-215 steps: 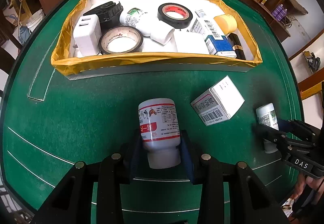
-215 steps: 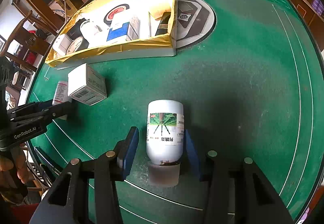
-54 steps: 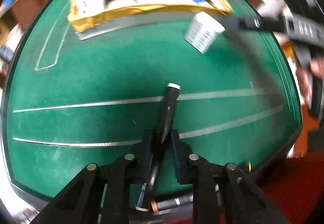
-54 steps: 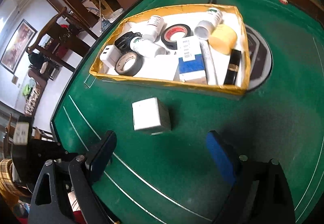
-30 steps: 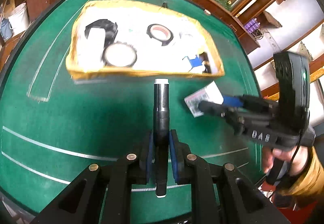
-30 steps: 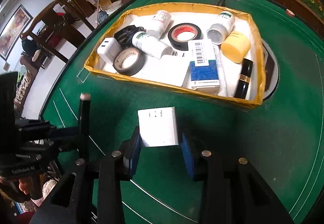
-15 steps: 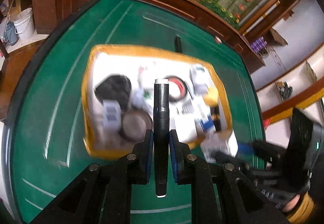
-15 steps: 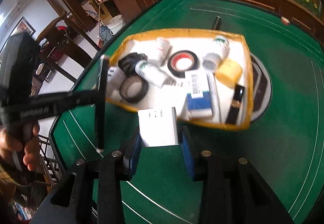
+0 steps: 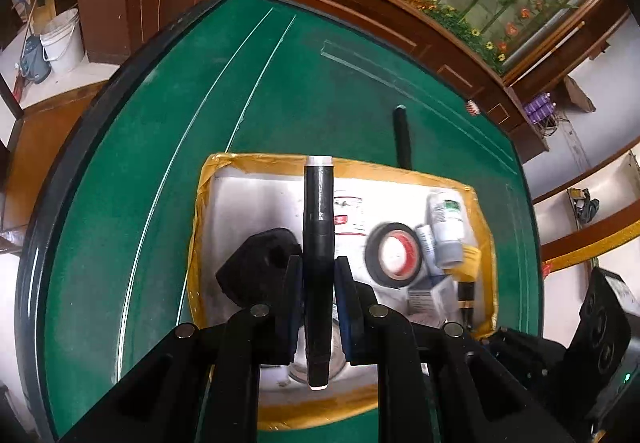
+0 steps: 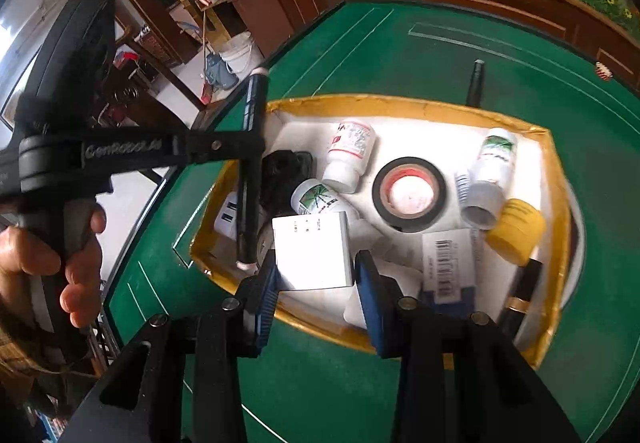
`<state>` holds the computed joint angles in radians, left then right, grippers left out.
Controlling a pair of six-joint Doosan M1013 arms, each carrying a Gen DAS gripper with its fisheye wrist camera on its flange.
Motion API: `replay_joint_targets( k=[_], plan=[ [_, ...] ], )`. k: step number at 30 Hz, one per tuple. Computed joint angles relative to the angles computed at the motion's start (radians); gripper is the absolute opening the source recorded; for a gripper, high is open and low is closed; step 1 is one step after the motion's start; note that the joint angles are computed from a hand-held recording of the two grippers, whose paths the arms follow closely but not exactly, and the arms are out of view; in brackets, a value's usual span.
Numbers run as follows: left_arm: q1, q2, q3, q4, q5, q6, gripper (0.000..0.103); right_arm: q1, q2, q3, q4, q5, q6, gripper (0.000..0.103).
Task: Organize rigid objects
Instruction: 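Carry black pen over tray with left gripper while right carries white box there, then open left gripper to drop pen in tray while right releases white box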
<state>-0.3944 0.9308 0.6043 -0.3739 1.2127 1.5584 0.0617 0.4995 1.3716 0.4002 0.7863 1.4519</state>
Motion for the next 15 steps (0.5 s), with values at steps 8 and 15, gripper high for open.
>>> replay_joint_targets(
  k=[8, 15],
  plan=[
    [0.005, 0.049, -0.071, -0.009, 0.045, -0.002, 0.015, 0.008, 0.039, -0.042, -0.051, 0.099, 0.032, 0.036],
    [0.001, 0.061, -0.093, -0.010, 0.068, 0.013, 0.015, 0.035, 0.052, -0.059, -0.224, 0.098, 0.117, 0.034]
  ],
)
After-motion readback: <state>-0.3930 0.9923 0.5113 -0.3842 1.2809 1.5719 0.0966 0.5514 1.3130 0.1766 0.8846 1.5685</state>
